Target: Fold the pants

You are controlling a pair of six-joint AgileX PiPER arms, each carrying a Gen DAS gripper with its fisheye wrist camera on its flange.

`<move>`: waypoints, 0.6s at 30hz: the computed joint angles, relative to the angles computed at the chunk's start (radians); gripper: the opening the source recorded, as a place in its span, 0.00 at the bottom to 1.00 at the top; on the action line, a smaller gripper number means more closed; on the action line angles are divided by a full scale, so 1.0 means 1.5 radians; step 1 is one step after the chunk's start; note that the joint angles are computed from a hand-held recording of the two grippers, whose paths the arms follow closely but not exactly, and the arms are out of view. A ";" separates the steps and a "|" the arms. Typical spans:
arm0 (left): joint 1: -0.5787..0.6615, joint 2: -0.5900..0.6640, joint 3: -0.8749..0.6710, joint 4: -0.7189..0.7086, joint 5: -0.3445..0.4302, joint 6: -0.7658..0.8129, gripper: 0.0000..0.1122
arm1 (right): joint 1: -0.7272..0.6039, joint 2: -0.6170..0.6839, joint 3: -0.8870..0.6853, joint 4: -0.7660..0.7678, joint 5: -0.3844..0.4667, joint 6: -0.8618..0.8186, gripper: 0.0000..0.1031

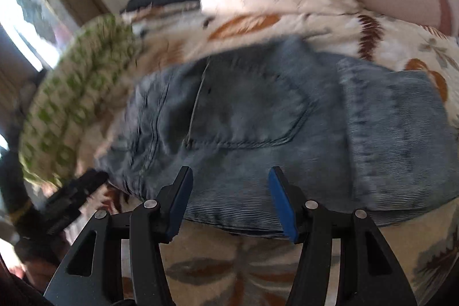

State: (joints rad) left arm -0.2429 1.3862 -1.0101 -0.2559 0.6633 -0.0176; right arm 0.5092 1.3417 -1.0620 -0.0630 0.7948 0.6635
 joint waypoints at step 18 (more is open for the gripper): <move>0.041 0.007 -0.004 -0.072 -0.002 0.011 0.57 | 0.036 0.124 -0.230 -0.016 0.192 -0.013 0.56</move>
State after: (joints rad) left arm -0.1817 1.3963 -1.0163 -0.3646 0.6599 -0.0012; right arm 0.5633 1.5282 -1.4064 -0.0867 1.0832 0.6435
